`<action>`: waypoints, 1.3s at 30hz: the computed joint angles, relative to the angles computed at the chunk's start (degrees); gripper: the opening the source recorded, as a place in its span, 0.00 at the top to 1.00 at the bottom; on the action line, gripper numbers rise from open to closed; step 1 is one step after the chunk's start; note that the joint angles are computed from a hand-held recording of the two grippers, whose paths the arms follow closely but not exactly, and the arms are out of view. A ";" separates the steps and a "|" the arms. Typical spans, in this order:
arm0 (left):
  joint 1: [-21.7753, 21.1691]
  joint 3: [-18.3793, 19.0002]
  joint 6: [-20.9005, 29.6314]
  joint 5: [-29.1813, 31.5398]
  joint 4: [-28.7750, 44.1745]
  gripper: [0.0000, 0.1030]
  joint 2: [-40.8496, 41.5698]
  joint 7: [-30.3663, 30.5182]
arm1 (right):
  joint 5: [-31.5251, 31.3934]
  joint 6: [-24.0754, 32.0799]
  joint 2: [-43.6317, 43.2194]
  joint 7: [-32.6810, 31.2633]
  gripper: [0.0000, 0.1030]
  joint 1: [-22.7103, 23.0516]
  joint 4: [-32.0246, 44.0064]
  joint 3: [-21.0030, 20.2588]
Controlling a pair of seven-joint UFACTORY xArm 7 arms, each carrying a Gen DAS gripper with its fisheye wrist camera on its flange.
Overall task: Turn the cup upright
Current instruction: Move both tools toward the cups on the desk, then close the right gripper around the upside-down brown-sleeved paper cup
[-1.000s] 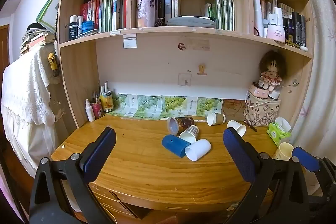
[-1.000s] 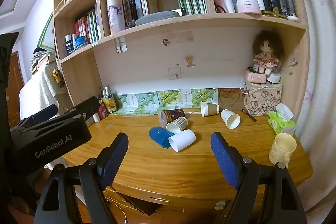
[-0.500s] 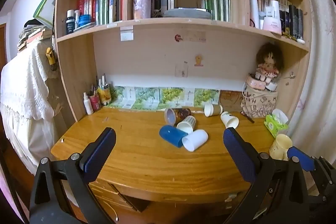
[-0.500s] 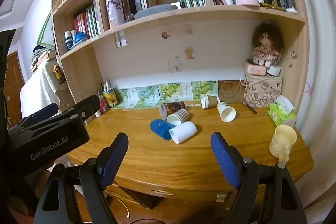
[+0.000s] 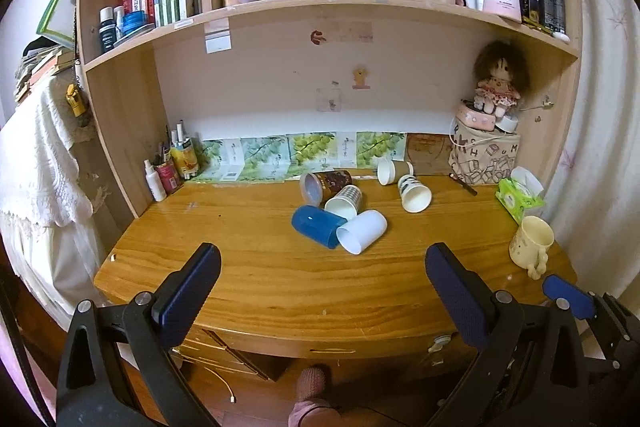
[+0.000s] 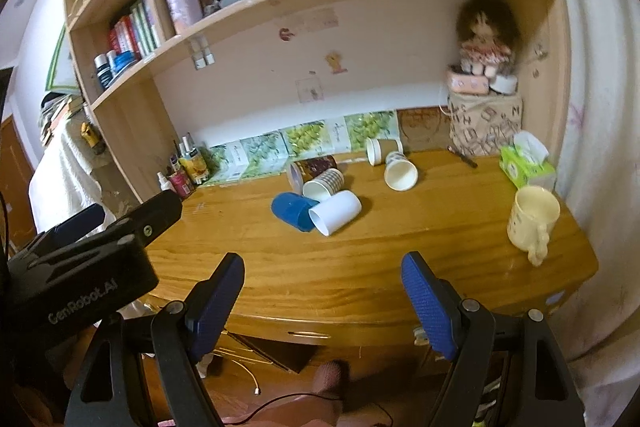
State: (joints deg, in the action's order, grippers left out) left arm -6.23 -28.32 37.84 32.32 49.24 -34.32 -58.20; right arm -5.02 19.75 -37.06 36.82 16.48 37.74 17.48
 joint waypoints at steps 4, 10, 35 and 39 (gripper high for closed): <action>-0.15 0.28 -0.73 0.12 0.78 0.01 1.59 0.66 | 0.00 0.45 0.55 0.82 0.21 -0.74 0.41 0.01; 0.75 0.29 -1.14 2.39 3.10 0.01 5.59 -0.05 | -0.28 0.82 3.87 1.07 0.21 -1.60 2.14 -0.70; -10.24 16.24 -2.06 4.43 32.58 0.01 39.30 11.34 | -9.83 2.81 32.19 -2.41 0.21 -3.85 27.34 -6.54; -11.86 19.24 -2.74 1.77 36.28 0.01 42.61 14.89 | -9.93 3.73 36.85 -5.71 0.21 -2.59 32.91 -8.26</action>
